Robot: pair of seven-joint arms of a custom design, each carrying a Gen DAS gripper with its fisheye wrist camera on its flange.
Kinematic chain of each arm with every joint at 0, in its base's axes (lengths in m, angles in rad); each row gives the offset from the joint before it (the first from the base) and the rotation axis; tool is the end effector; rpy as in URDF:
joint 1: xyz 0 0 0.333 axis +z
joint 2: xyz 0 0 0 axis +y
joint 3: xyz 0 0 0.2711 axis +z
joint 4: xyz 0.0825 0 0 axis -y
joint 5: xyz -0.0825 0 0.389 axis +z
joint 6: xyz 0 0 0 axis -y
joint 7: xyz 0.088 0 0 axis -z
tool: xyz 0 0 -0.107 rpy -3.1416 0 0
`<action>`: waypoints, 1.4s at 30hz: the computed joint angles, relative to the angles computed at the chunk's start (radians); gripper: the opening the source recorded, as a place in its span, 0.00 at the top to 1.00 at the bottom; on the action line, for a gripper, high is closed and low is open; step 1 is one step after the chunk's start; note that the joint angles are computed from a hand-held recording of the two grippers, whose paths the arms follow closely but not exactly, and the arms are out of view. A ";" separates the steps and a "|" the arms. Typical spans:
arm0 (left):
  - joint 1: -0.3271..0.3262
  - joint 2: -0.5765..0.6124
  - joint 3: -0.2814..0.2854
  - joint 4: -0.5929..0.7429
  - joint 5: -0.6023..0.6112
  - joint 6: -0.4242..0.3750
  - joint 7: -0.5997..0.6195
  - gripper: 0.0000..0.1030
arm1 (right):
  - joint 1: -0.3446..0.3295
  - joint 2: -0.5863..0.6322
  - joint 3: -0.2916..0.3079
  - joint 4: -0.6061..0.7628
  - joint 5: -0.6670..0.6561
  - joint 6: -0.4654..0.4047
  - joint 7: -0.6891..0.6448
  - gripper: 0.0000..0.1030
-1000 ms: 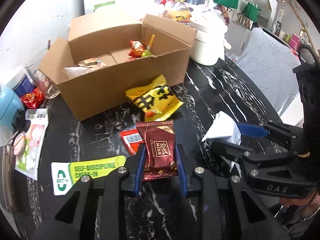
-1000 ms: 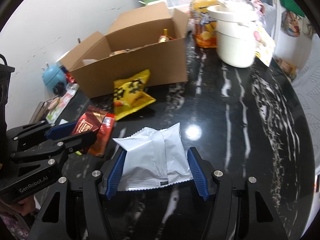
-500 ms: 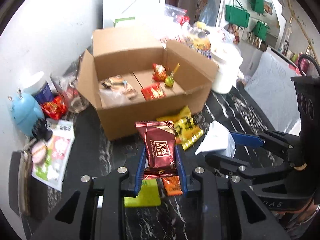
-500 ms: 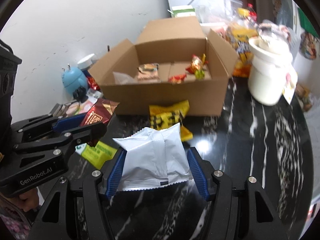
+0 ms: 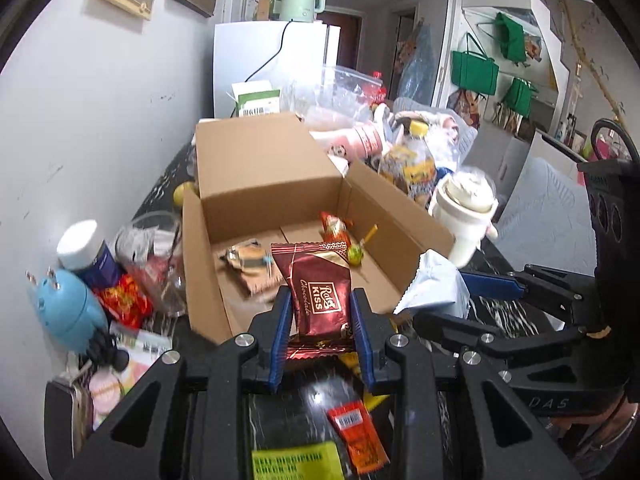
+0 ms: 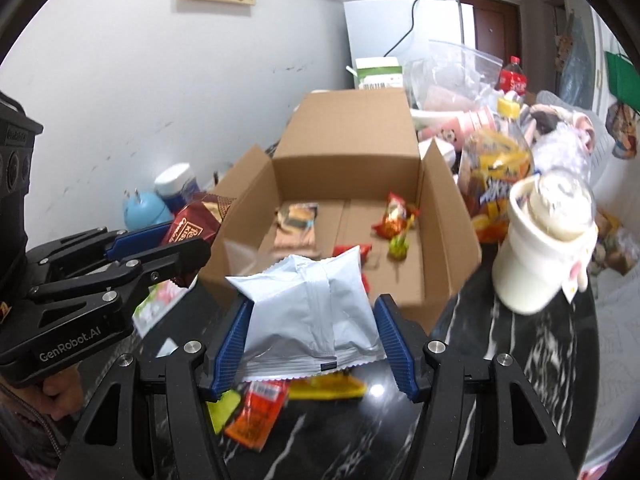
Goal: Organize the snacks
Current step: 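Lift both packets and carry them over the box, then open both grippers to drop the packets into the box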
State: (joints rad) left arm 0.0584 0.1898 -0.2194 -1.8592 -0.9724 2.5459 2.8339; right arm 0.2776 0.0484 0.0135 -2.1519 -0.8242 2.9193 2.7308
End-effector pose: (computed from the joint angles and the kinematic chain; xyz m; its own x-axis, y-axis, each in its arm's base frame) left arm 0.6352 -0.0862 0.4232 -0.6856 -0.7204 0.1049 -0.5211 0.3850 -0.7617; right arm 0.5458 0.2112 0.3988 -0.0675 -0.9885 -0.1356 -0.6937 0.1442 -0.7057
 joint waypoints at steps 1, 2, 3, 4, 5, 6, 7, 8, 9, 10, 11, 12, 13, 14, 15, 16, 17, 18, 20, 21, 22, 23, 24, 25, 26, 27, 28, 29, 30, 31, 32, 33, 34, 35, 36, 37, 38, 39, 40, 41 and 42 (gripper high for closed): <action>-0.005 0.020 -0.001 0.026 0.006 0.008 -0.010 0.72 | -0.002 0.008 -0.002 0.015 0.006 -0.003 -0.012 0.40; -0.007 0.032 -0.004 0.042 0.014 0.013 -0.023 0.72 | -0.004 0.020 -0.005 0.034 0.009 -0.008 -0.025 0.40; -0.009 0.055 -0.007 0.071 0.025 0.015 -0.041 0.72 | -0.004 0.032 -0.009 0.051 0.016 -0.012 -0.040 0.40; -0.009 0.075 -0.012 0.095 0.036 0.019 -0.059 0.72 | -0.003 0.047 -0.013 0.071 0.029 -0.016 -0.062 0.40; -0.008 0.089 -0.019 0.110 0.047 0.026 -0.072 0.72 | -0.001 0.061 -0.019 0.087 0.042 -0.017 -0.081 0.40; -0.008 0.109 -0.025 0.133 0.063 0.030 -0.088 0.72 | -0.002 0.081 -0.023 0.111 0.071 -0.020 -0.116 0.40; -0.008 0.131 -0.031 0.158 0.082 0.034 -0.107 0.72 | 0.001 0.096 -0.032 0.125 0.089 -0.015 -0.139 0.40; -0.004 0.148 -0.039 0.176 0.098 0.036 -0.123 0.72 | 0.005 0.110 -0.040 0.140 0.107 -0.014 -0.160 0.40; -0.003 0.170 -0.045 0.200 0.119 0.037 -0.142 0.72 | 0.008 0.131 -0.047 0.164 0.132 -0.019 -0.189 0.40; -0.007 0.200 -0.048 0.235 0.152 0.039 -0.173 0.72 | 0.015 0.143 -0.057 0.178 0.146 -0.019 -0.205 0.40; -0.005 0.218 -0.055 0.253 0.173 0.041 -0.192 0.72 | 0.019 0.158 -0.065 0.194 0.167 -0.019 -0.228 0.40; -0.004 0.239 -0.061 0.277 0.198 0.040 -0.214 0.72 | 0.023 0.174 -0.073 0.212 0.189 -0.021 -0.250 0.40; -0.009 0.270 -0.063 0.313 0.232 0.037 -0.244 0.72 | 0.027 0.191 -0.081 0.231 0.210 -0.021 -0.272 0.40; -0.007 0.287 -0.069 0.330 0.253 0.039 -0.261 0.72 | 0.031 0.206 -0.088 0.248 0.230 -0.023 -0.294 0.40; -0.009 0.308 -0.072 0.354 0.281 0.036 -0.284 0.72 | 0.035 0.225 -0.096 0.271 0.248 -0.028 -0.317 0.40; -0.013 0.331 -0.073 0.381 0.311 0.031 -0.310 0.72 | 0.042 0.237 -0.107 0.285 0.260 -0.030 -0.332 0.40; -0.017 0.356 -0.074 0.410 0.342 0.027 -0.336 0.72 | 0.049 0.250 -0.116 0.301 0.275 -0.036 -0.349 0.40; -0.018 0.374 -0.077 0.431 0.368 0.024 -0.356 0.72 | 0.054 0.264 -0.123 0.319 0.291 -0.042 -0.366 0.40; -0.024 0.412 -0.080 0.472 0.422 0.020 -0.398 0.72 | 0.054 0.293 -0.128 0.353 0.337 -0.052 -0.413 0.40; -0.025 0.426 -0.083 0.488 0.447 0.016 -0.417 0.72 | 0.055 0.305 -0.130 0.367 0.360 -0.057 -0.434 0.40; -0.026 0.443 -0.086 0.506 0.471 0.010 -0.435 0.72 | 0.055 0.315 -0.132 0.379 0.382 -0.063 -0.456 0.40; -0.025 0.457 -0.091 0.521 0.492 0.007 -0.451 0.72 | 0.055 0.330 -0.132 0.397 0.404 -0.074 -0.479 0.40; -0.026 0.472 -0.094 0.536 0.515 0.005 -0.468 0.72 | 0.059 0.343 -0.137 0.412 0.419 -0.083 -0.494 0.40; -0.029 0.485 -0.096 0.549 0.539 0.004 -0.488 0.72 | 0.063 0.350 -0.142 0.420 0.431 -0.091 -0.506 0.40; -0.029 0.495 -0.098 0.560 0.560 0.001 -0.505 0.72 | 0.067 0.362 -0.147 0.435 0.444 -0.103 -0.516 0.40; -0.028 0.505 -0.101 0.571 0.578 -0.003 -0.520 0.72 | 0.069 0.371 -0.150 0.445 0.456 -0.110 -0.525 0.40; -0.031 0.519 -0.100 0.587 0.598 -0.013 -0.539 0.72 | 0.067 0.383 -0.150 0.458 0.472 -0.121 -0.538 0.40; -0.030 0.526 -0.102 0.595 0.613 -0.019 -0.552 0.72 | 0.067 0.393 -0.151 0.467 0.485 -0.132 -0.549 0.40; -0.032 0.533 -0.103 0.603 0.629 -0.022 -0.563 0.72 | 0.069 0.400 -0.153 0.474 0.495 -0.139 -0.557 0.40; -0.036 0.539 -0.100 0.607 0.647 -0.019 -0.575 0.72 | 0.068 0.406 -0.152 0.480 0.507 -0.150 -0.566 0.40; -0.038 0.545 -0.099 0.614 0.662 -0.019 -0.584 0.72 | 0.066 0.414 -0.149 0.488 0.522 -0.165 -0.577 0.39; -0.039 0.547 -0.099 0.615 0.676 -0.018 -0.594 0.72 | 0.067 0.420 -0.150 0.495 0.533 -0.179 -0.580 0.39; -0.047 0.551 -0.090 0.619 0.696 -0.018 -0.614 0.72 | 0.071 0.425 -0.154 0.502 0.537 -0.193 -0.578 0.39; -0.048 0.549 -0.089 0.615 0.708 -0.015 -0.626 0.72 | 0.079 0.433 -0.161 0.516 0.537 -0.223 -0.569 0.39; -0.047 0.549 -0.089 0.610 0.717 -0.009 -0.636 0.72 | 0.086 0.440 -0.168 0.528 0.532 -0.249 -0.558 0.39; -0.046 0.547 -0.090 0.606 0.727 -0.005 -0.642 0.72 | 0.095 0.446 -0.177 0.541 0.521 -0.282 -0.543 0.38; -0.043 0.544 -0.093 0.599 0.733 0.002 -0.643 0.72 | 0.102 0.449 -0.184 0.551 0.507 -0.308 -0.526 0.36; -0.039 0.537 -0.097 0.585 0.737 0.014 -0.643 0.72 | 0.111 0.450 -0.192 0.556 0.488 -0.332 -0.505 0.34; -0.038 0.529 -0.095 0.573 0.744 0.023 -0.649 0.72 | 0.119 0.446 -0.198 0.555 0.467 -0.347 -0.483 0.28; -0.041 0.530 -0.092 0.577 0.754 0.023 -0.660 0.72 | 0.124 0.439 -0.202 0.551 0.447 -0.356 -0.463 0.20; -0.042 0.529 -0.089 0.576 0.763 0.022 -0.671 0.72 | 0.133 0.428 -0.209 0.542 0.418 -0.364 -0.434 0.17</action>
